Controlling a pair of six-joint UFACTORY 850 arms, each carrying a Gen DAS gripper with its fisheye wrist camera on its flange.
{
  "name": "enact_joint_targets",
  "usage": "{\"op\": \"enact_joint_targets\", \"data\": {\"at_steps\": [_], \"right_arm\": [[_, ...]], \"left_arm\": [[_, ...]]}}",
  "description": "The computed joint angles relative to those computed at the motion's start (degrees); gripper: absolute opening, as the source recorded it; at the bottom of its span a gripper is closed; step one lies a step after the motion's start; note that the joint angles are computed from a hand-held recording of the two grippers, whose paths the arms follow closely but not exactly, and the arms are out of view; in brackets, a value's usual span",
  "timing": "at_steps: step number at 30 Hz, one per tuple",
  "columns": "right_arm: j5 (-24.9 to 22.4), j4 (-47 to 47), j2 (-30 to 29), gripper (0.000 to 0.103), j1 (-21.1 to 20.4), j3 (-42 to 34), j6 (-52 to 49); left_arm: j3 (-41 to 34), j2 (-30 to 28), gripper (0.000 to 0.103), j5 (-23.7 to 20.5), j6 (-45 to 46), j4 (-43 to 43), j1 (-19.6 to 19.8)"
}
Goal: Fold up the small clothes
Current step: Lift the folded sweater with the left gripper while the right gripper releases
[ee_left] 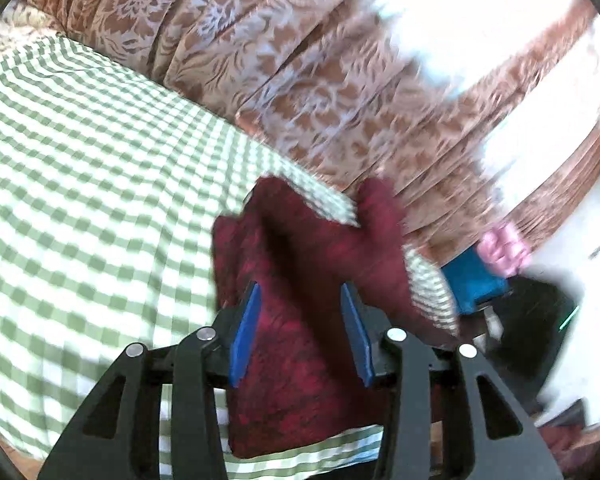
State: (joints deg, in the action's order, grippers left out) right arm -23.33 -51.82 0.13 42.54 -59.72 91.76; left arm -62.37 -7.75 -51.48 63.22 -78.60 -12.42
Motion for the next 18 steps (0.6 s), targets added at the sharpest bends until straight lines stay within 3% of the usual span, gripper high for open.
{"op": "enact_joint_targets", "data": {"at_steps": [3,5,10,12,13,15,17,18], "right_arm": [[-4.52,-4.5,-6.65,0.036,3.1,-3.57,1.0],[-10.09,-8.07,-10.41,0.039,5.71,-6.38,-0.29],[-16.68,-13.59,-12.83,0.047,8.12,-7.41,-1.27],[-16.83,-15.37,-12.55,0.049,8.57,-6.63,-0.2],[-16.97,-16.33,-12.36,0.05,8.71,-6.21,0.31],[-17.55,-17.63,-11.89,0.057,9.22,-5.6,0.7],[-18.07,-19.16,-10.99,0.062,9.54,-4.58,1.77],[-18.01,-19.83,-10.16,0.065,9.46,-3.84,2.6]], "left_arm": [[-4.29,-2.78,0.051,-4.5,-0.39,0.7,0.48],[-7.61,-4.73,0.053,-3.77,-1.74,3.23,-0.6],[-16.44,-11.08,0.06,-5.25,-8.26,10.24,-4.21],[-19.75,-13.87,0.06,-7.81,-10.22,13.89,-6.18],[-20.04,-13.89,0.06,-6.32,-11.42,15.77,-7.05],[-21.5,-14.76,0.051,-4.58,-14.3,19.33,-8.75],[-22.41,-15.06,0.019,-3.0,-16.45,21.54,-9.56],[-22.27,-14.93,0.016,-2.68,-16.64,21.42,-9.55]]}}
